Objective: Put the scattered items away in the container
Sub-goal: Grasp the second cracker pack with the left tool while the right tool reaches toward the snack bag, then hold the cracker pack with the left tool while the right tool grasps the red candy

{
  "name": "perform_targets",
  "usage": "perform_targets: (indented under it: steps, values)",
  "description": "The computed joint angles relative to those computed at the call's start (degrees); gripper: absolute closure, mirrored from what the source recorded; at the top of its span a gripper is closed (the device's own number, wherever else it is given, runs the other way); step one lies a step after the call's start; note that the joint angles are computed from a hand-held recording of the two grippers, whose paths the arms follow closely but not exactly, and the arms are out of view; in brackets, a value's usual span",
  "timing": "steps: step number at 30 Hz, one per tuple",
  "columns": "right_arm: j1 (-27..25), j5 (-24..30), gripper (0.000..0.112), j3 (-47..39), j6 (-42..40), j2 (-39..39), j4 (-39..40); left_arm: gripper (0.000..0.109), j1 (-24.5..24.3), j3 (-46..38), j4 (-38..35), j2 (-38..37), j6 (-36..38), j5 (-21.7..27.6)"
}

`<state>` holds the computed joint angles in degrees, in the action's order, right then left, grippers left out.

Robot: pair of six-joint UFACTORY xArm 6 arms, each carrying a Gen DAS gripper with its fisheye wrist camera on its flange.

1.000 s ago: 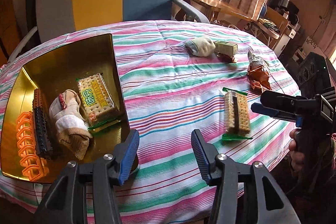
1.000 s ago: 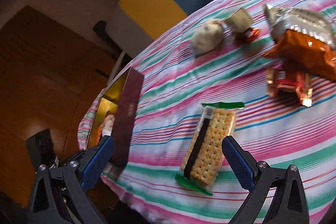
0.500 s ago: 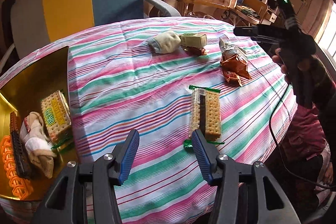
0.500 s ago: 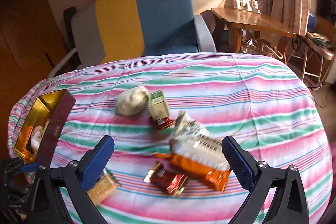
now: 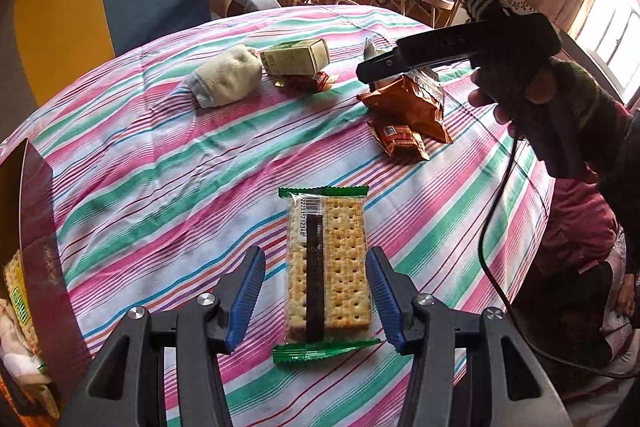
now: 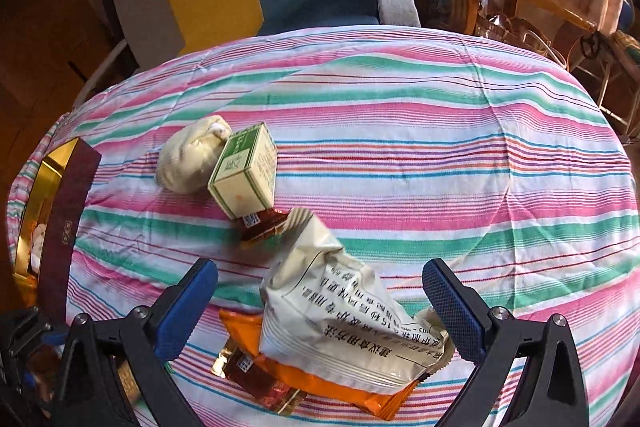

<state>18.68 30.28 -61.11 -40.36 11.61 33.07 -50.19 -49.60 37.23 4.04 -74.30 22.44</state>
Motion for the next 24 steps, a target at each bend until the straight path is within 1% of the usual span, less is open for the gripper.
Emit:
perform_targets:
  steps: [6,8,11,13,15,17,19,22,24]
  values:
    - [-1.02,-1.98,0.009,7.93,-1.76,-6.01,1.03,0.055,0.72,-2.11,-1.95,3.48,2.89,-1.81]
    - [-1.78,-3.32,0.009,10.35,-1.41,-8.17,1.64,0.055,0.38,-3.23,-2.57,4.43,4.27,-0.97]
    - [-2.2,-7.32,0.009,14.78,-2.21,-13.12,4.06,0.055,-0.46,-4.71,-2.41,5.8,5.61,1.04]
    - [-2.55,-5.0,0.009,16.55,-8.56,-16.87,11.44,0.056,-0.57,-4.41,-0.39,5.88,3.27,1.04]
    - [-3.15,0.93,0.009,17.06,-14.3,-19.35,17.69,0.059,-0.71,-3.61,1.51,5.18,0.56,1.18]
    - [-2.66,5.14,0.009,17.07,-16.85,-19.99,20.23,0.06,-0.76,-2.26,2.68,3.91,-1.98,1.22]
    - [-1.12,7.72,0.009,16.04,-17.21,-18.53,21.21,0.06,-0.54,-0.28,3.13,2.34,-3.91,0.42]
    - [2.31,5.58,0.009,13.55,-15.04,-14.12,20.32,0.06,-0.31,3.04,3.84,-0.74,-7.42,-0.34]
    - [4.22,3.72,0.009,11.72,-13.2,-10.9,19.27,0.06,-0.53,4.8,5.11,-2.72,-9.93,0.32]
